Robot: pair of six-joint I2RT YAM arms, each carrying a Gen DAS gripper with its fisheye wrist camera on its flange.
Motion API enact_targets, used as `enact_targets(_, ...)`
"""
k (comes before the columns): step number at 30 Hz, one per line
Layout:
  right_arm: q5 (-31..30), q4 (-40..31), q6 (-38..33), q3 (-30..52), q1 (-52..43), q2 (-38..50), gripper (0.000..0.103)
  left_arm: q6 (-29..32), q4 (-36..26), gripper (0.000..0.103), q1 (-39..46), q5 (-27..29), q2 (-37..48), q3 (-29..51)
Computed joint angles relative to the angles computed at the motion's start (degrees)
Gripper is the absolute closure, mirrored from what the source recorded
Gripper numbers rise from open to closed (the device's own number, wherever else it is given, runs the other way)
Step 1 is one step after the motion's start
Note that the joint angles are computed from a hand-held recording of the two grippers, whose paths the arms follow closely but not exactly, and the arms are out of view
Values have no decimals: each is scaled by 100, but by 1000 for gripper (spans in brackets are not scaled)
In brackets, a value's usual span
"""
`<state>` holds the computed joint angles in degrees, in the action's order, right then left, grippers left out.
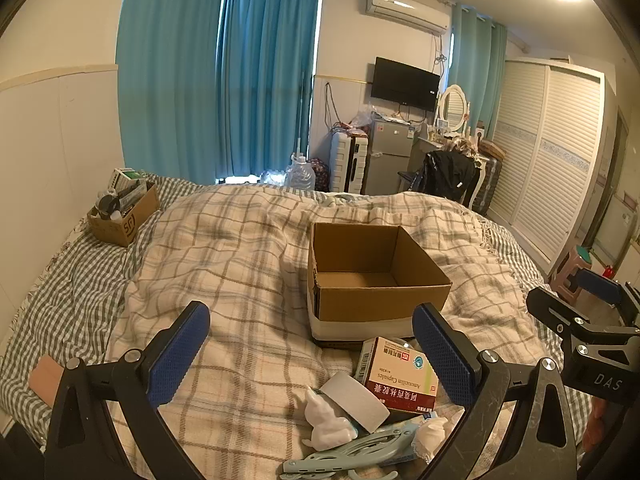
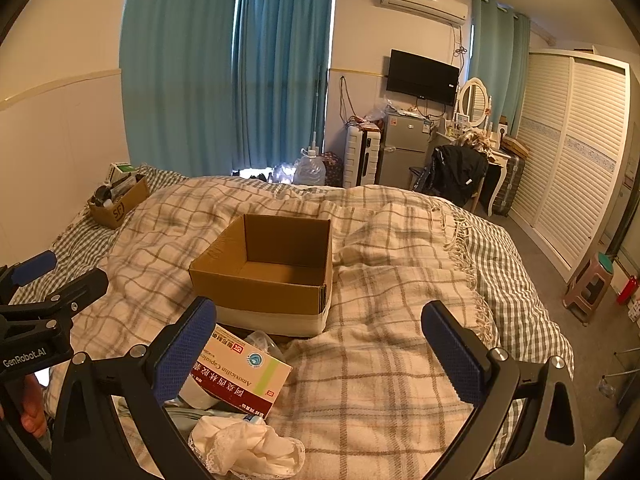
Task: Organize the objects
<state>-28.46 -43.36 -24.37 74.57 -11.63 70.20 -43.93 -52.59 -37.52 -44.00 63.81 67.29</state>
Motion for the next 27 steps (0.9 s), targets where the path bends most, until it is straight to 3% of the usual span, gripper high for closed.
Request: enact_targets(27, -34, 12, -95, -67, 37, -123, 1, 79, -96, 0, 18, -14, -58, 72)
